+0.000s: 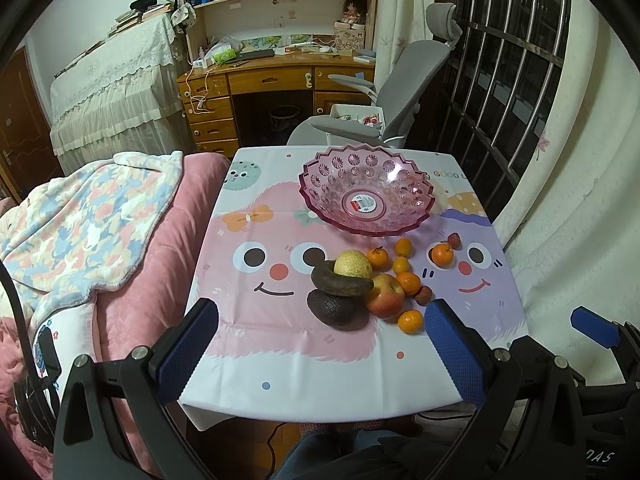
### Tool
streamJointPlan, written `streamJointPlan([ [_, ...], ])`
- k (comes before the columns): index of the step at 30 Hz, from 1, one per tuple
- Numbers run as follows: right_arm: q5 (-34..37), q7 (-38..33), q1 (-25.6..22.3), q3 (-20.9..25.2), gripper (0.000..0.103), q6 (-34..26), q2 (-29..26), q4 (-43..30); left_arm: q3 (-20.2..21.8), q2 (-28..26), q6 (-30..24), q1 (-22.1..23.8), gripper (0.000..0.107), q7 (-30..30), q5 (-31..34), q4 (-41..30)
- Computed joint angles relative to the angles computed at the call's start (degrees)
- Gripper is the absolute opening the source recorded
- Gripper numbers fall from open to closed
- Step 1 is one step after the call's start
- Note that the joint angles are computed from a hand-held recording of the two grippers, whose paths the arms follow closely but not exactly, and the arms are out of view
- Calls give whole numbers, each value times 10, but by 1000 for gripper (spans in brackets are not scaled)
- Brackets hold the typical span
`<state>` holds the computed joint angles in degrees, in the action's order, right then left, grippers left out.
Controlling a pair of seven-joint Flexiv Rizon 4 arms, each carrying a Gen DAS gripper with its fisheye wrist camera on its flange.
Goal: Organize fruits
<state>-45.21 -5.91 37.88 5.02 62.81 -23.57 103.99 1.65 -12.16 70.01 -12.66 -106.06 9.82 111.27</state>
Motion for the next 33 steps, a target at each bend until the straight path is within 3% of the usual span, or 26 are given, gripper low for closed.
streamJointPlan([
  [15, 10, -5, 5, 4, 103, -11, -8, -16, -8, 4, -26, 9, 102, 22, -26, -12],
  [17, 11, 0, 10, 3, 103, -15, -13, -21, -16, -1, -11, 32, 103, 69, -63, 1],
  [24, 14, 7, 21, 2, 103, -24, -23, -33, -18, -6, 4, 41, 102, 113, -103, 18],
  [33, 28, 24, 35, -3, 103, -32, -44, -58, -38, -15, 15, 71, 102, 213, -198, 41],
])
